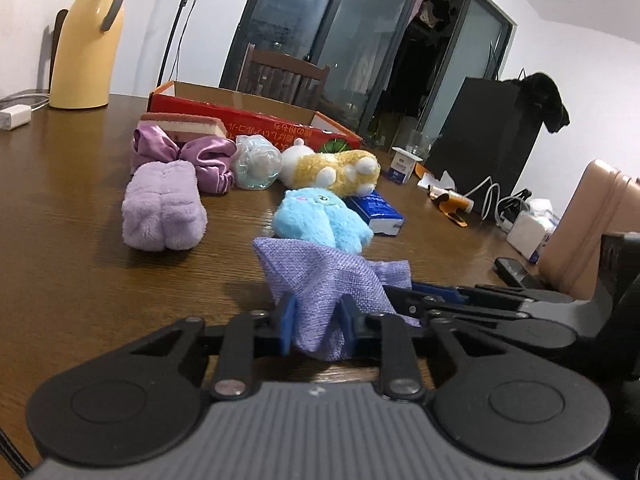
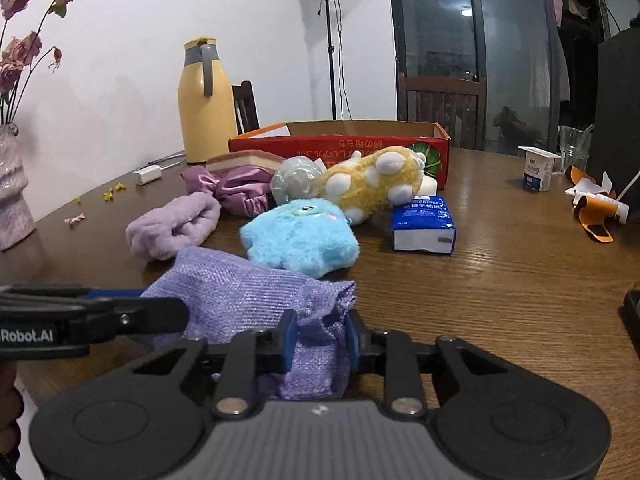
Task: Organize soft objects
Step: 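Carry the lavender pouch with the right tool into the cardboard box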
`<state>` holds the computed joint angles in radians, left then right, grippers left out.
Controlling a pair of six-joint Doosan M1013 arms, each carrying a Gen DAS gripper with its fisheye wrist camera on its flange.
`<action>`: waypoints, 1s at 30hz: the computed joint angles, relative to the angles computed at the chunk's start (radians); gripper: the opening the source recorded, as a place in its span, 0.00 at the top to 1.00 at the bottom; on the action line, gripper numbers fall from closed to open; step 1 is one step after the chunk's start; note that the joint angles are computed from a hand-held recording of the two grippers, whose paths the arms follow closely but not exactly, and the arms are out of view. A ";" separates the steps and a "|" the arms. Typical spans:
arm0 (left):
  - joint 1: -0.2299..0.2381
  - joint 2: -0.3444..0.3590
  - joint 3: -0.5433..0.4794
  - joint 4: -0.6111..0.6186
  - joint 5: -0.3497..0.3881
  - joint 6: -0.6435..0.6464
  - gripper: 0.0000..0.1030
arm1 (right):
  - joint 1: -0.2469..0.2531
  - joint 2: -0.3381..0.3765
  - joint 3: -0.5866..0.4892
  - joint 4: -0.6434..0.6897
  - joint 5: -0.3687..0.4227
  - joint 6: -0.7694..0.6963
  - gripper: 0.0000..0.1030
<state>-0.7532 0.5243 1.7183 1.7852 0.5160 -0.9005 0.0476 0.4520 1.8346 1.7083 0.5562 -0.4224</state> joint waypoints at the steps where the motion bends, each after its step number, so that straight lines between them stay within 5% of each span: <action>1: -0.003 -0.002 0.002 0.003 0.008 -0.001 0.81 | -0.007 0.002 0.006 0.025 0.028 -0.038 0.83; 3: -0.012 -0.006 0.006 0.000 0.037 0.018 0.83 | 0.011 -0.011 0.030 0.128 -0.022 -0.112 0.94; 5: -0.020 -0.011 0.013 0.007 0.061 0.025 0.84 | 0.015 -0.021 0.036 0.129 -0.031 -0.100 0.94; 14: -0.014 -0.017 0.005 0.150 0.202 0.010 0.86 | 0.002 -0.031 -0.004 0.140 0.077 -0.074 0.95; 17: 0.034 -0.022 -0.037 0.183 0.156 0.024 0.88 | 0.005 -0.001 -0.097 0.059 0.123 0.020 0.95; 21: 0.139 -0.018 -0.153 0.159 -0.007 0.091 0.88 | 0.037 0.080 -0.321 -0.141 0.117 0.282 0.95; 24: 0.223 0.030 -0.303 -0.106 -0.122 0.359 0.88 | 0.069 0.176 -0.549 -0.350 0.127 0.561 0.95; 28: 0.306 0.159 -0.521 -0.361 -0.115 0.665 0.89 | 0.124 0.367 -0.934 -0.719 0.187 0.925 0.95; 30: 0.338 0.220 -0.629 -0.592 -0.098 0.884 0.89 | 0.155 0.483 -1.143 -0.884 0.217 1.128 0.95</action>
<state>-0.4149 0.7445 1.0892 1.1934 0.4185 -0.0163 0.2025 0.9348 0.6914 0.8239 0.7728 0.7053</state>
